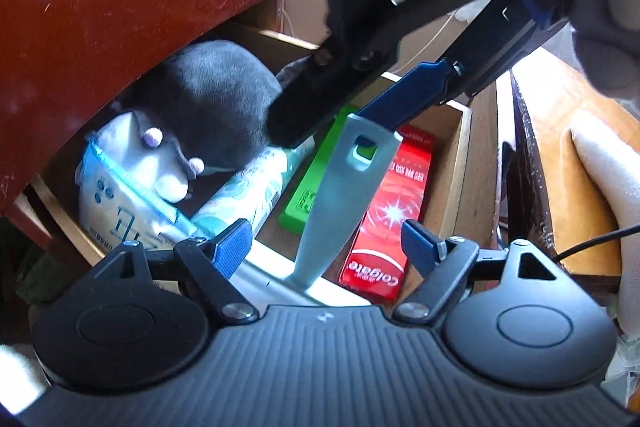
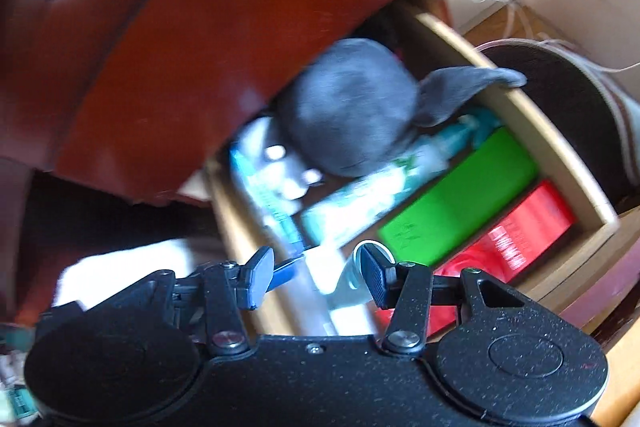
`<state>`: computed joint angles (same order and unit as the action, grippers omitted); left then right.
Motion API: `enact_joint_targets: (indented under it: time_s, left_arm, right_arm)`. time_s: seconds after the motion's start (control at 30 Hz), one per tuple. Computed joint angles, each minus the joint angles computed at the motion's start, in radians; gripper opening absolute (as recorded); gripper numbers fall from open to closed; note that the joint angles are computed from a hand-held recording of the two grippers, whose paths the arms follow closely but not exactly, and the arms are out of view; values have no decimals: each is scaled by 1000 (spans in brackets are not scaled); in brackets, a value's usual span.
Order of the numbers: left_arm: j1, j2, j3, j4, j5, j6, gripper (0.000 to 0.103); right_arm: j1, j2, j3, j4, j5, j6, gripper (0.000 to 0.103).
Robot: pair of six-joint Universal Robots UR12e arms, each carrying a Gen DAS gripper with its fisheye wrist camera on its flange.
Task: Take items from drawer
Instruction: 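Grasp the light blue cup with the right tool and lift it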
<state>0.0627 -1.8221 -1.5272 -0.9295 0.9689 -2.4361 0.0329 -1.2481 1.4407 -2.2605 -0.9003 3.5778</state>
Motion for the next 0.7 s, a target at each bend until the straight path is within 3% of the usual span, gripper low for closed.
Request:
enact_joint_targets:
  time_s: [0.1, 0.17, 0.2, 0.23, 0.33, 0.6, 0.7]
  left_arm:
    - [1, 2, -16, 41, -11, -22, 78]
    - [4, -1, -6, 3, -22, -6, 58]
    - [-1, -6, 6, -26, 6, -6, 38]
    - [-6, -11, 20, -55, 35, -6, 37]
    - [7, -22, 34, -100, 5, -49, 37]
    - [0, 10, -6, -19, 28, 15, 38]
    - [5, 8, -9, -15, 38, -38, 37]
  right_arm:
    - [-8, 6, 6, 0, 99, -5, 55]
    - [-9, 10, 7, -4, 138, 2, 55]
    - [-8, 10, 4, 3, 134, -11, 55]
    - [-6, 10, 0, 12, 123, -32, 55]
    - [-14, 8, 22, -37, 162, 3, 55]
    - [-19, 17, 30, -70, 271, 32, 55]
    - [-20, 18, 33, -91, 287, 54, 55]
